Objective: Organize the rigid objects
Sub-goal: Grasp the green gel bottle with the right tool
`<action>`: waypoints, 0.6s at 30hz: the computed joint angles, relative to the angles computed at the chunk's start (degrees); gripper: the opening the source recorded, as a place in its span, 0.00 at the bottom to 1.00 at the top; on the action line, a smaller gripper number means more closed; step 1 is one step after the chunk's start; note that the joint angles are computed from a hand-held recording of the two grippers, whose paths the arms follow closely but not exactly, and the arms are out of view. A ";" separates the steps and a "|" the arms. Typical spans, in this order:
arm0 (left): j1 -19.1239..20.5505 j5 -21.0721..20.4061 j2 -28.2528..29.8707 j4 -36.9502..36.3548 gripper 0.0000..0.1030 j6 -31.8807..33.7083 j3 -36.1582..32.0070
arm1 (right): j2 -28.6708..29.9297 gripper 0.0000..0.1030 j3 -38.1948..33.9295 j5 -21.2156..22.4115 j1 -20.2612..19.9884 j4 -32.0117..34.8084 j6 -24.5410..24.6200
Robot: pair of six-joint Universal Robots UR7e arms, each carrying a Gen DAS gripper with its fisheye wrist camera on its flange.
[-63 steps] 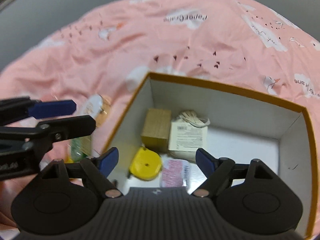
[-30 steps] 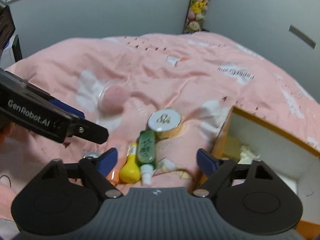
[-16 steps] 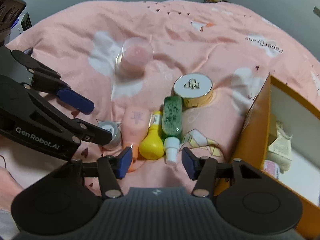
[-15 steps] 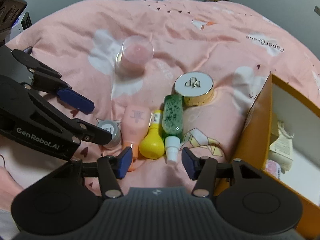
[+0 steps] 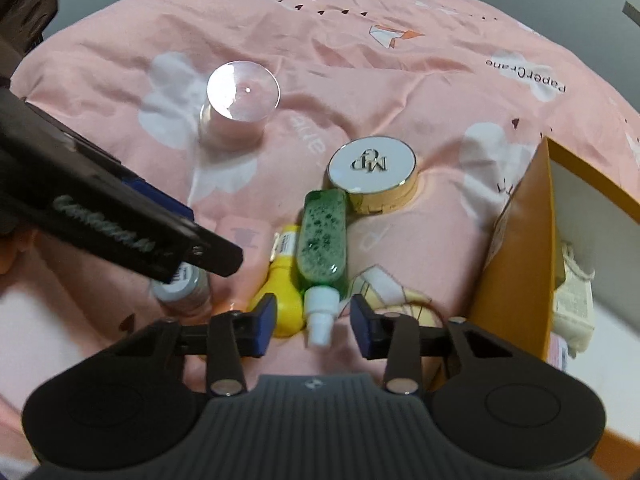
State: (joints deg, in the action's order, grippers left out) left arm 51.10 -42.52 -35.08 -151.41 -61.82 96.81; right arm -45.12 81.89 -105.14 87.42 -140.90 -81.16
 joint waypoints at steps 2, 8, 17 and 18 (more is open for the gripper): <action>0.78 -1.03 0.60 0.57 0.65 -0.57 -1.14 | 0.54 0.37 -0.16 0.38 0.07 -0.64 -0.68; 2.46 -2.68 1.69 0.43 0.67 -5.08 -2.18 | 2.39 0.37 -1.10 1.40 -0.07 -3.12 -2.18; 3.50 -1.90 2.45 0.17 0.66 -7.75 -2.75 | 4.59 0.37 -1.63 1.38 -0.22 -4.89 -3.93; 3.36 -1.96 2.19 -0.26 0.65 -7.87 -2.27 | 4.73 0.37 -1.42 1.42 -0.23 -5.77 -4.46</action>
